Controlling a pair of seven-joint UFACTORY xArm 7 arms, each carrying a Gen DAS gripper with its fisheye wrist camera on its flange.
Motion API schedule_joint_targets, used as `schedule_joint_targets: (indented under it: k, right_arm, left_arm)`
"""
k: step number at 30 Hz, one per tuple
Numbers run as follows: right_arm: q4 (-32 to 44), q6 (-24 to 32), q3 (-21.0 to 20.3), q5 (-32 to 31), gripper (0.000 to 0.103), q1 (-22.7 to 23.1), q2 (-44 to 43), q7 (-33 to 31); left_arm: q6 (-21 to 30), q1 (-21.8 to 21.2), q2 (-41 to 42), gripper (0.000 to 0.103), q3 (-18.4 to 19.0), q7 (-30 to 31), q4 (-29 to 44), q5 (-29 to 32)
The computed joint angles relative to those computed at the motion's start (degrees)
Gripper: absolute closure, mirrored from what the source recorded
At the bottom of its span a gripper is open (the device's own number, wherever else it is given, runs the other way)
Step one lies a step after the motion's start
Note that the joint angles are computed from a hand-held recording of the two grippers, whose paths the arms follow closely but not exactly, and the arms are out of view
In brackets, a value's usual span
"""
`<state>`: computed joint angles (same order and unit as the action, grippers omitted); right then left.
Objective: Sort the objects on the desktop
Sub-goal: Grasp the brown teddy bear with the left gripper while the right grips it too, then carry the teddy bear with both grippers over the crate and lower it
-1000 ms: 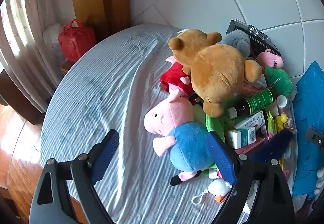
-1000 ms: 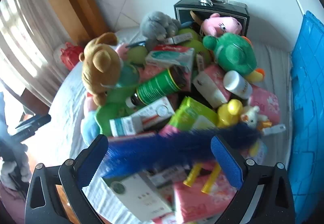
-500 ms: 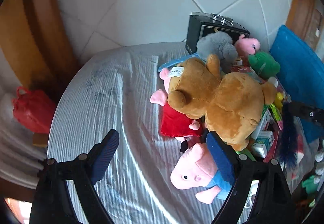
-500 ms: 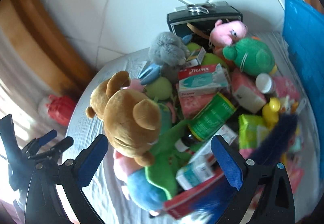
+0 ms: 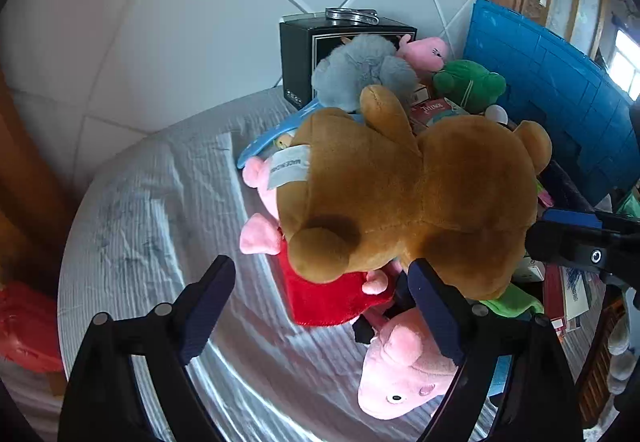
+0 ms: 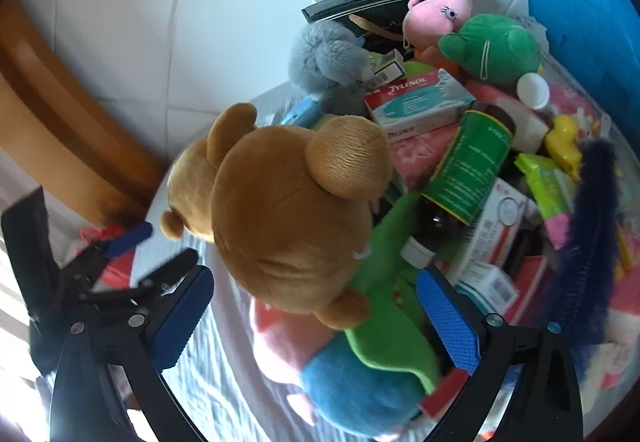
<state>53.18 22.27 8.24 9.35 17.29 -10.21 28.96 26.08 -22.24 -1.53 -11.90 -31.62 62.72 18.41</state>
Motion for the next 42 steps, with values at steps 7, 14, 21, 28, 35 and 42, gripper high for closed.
schedule_joint_targets:
  k: [7, 14, 21, 28, 35, 42]
  right_arm:
    - [7.19, 2.47, 0.17, -3.18, 0.0, -0.98, 8.85, 2.03]
    - [9.38, 4.5, -0.52, -0.7, 0.006, -1.6, 10.39, -2.12]
    - [8.17, 5.77, -0.88, -3.08, 0.017, -2.08, 6.58, -3.83]
    - [6.4, 5.96, -1.29, -4.34, 0.017, -3.09, 0.0, -5.79]
    - [4.54, 8.57, -3.58, -2.33, 0.017, -3.8, -8.45, -11.99]
    - [2.68, 12.71, -9.75, 0.61, 0.017, -5.21, -18.12, -24.59]
  left_arm:
    - [-2.13, -0.6, 7.89, 0.014, 1.01, 10.48, 6.67, -5.44]
    - [-2.46, -0.38, 11.88, 0.017, 0.74, 18.38, 9.21, -14.05]
    - [-5.05, -2.37, 9.7, 0.045, 1.12, 19.72, 7.94, -14.85]
    - [-4.11, -5.18, 6.81, 0.045, 1.15, 11.58, 10.37, -6.67]
    - [-0.43, -8.74, 6.45, 0.045, -0.16, -0.4, 16.62, 4.84]
    - [9.35, -18.23, 16.29, 0.045, 0.08, -12.75, 36.37, 17.82]
